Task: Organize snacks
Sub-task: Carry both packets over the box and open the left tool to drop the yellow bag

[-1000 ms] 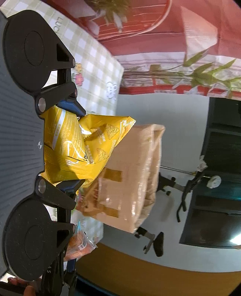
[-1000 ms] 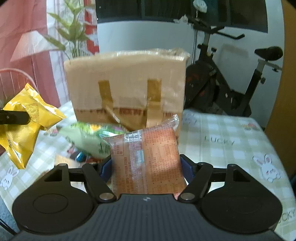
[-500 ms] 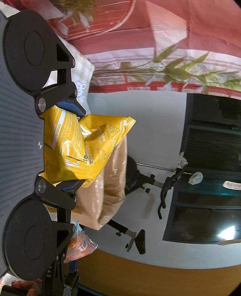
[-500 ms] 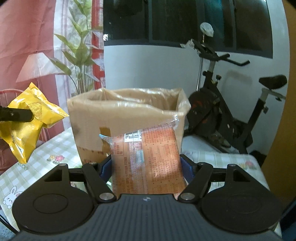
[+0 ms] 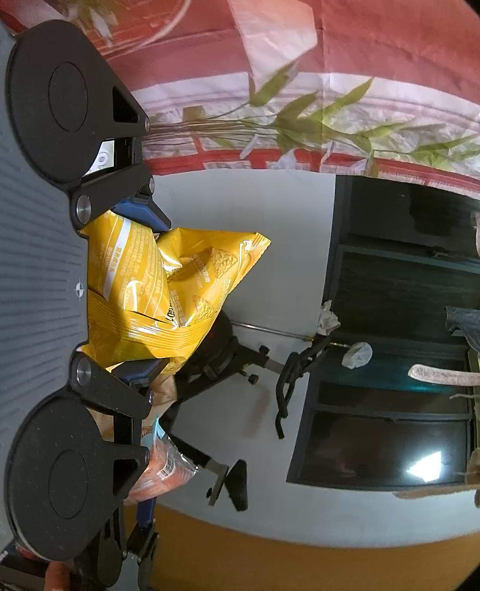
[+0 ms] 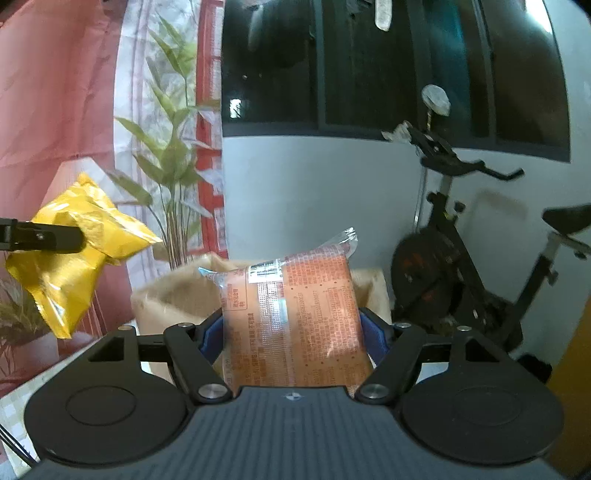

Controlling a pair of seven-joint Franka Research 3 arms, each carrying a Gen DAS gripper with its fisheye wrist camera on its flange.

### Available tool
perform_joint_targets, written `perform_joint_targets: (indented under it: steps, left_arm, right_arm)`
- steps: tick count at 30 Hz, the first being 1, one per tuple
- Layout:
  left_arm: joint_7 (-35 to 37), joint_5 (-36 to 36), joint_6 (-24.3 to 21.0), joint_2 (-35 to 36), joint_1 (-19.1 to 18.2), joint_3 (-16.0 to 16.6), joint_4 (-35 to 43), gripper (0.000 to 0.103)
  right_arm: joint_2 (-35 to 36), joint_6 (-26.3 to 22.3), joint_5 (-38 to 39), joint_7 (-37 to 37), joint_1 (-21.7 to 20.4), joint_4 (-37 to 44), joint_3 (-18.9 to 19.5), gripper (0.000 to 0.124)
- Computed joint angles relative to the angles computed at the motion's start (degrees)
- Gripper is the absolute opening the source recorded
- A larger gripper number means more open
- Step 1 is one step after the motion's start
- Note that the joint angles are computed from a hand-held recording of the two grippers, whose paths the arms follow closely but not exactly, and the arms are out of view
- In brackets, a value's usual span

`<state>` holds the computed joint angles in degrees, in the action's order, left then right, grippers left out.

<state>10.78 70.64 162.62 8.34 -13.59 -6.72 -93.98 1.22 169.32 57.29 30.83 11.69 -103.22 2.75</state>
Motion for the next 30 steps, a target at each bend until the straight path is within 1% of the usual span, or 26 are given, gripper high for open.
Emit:
perform_joint_targets:
  steps: [4,8,11,14,17,19,22,24,26,30]
  left_arm:
    - [8.2,-7.9,-1.3,7.5,-0.2,0.2,9.1,0.073]
    - [16.8,-17.0,-3.5,14.8,-0.5,0.2,17.8,0.073]
    - [23.3,-23.9,-5.4,19.6,-0.2,-0.4,23.6,0.073]
    - [28.0,-27.6,-8.1,23.6,-1.2,0.4,28.7,0.073]
    - [31.7,-30.3,-9.3,25.9,-2.1,1.7,31.4,0.073]
    - [35.2,-32.3,-10.8,27.8,-2.6,2.1,34.2,0.074]
    - [38.8,-34.7,-13.2,29.5,-3.8,3.6,36.8,0.076]
    - [40.0,-35.5,-13.7,30.0,-4.5,4.6,37.6,0.078]
    - [40.3,-35.8,-13.9,29.9,-5.0,5.5,37.6,0.078]
    - [39.8,-37.2,-14.3,28.2,-4.9,5.7,35.8,0.078]
  right_arm:
    - [6.8,0.1,-6.7,4.4,-0.4,8.0,0.4,0.074]
    - [14.5,-2.3,-13.5,11.8,-1.5,17.2,1.0,0.074]
    - [20.0,-5.5,-19.7,19.8,-1.5,23.8,-0.2,0.074]
    - [25.3,-9.7,-24.9,27.4,-1.6,30.4,-1.1,0.074]
    - [29.0,-13.1,-29.0,32.0,-2.1,35.1,-1.0,0.074]
    - [30.5,-14.4,-31.3,33.6,-2.6,37.0,-0.4,0.074]
    - [31.4,-16.1,-32.8,33.8,-3.7,38.2,1.0,0.075]
    - [32.1,-17.3,-33.8,34.7,-3.8,39.4,1.1,0.076]
    - [32.5,-18.0,-34.4,35.5,-3.8,40.1,1.2,0.081]
    - [31.6,-17.5,-35.2,36.3,-4.0,39.4,1.3,0.081]
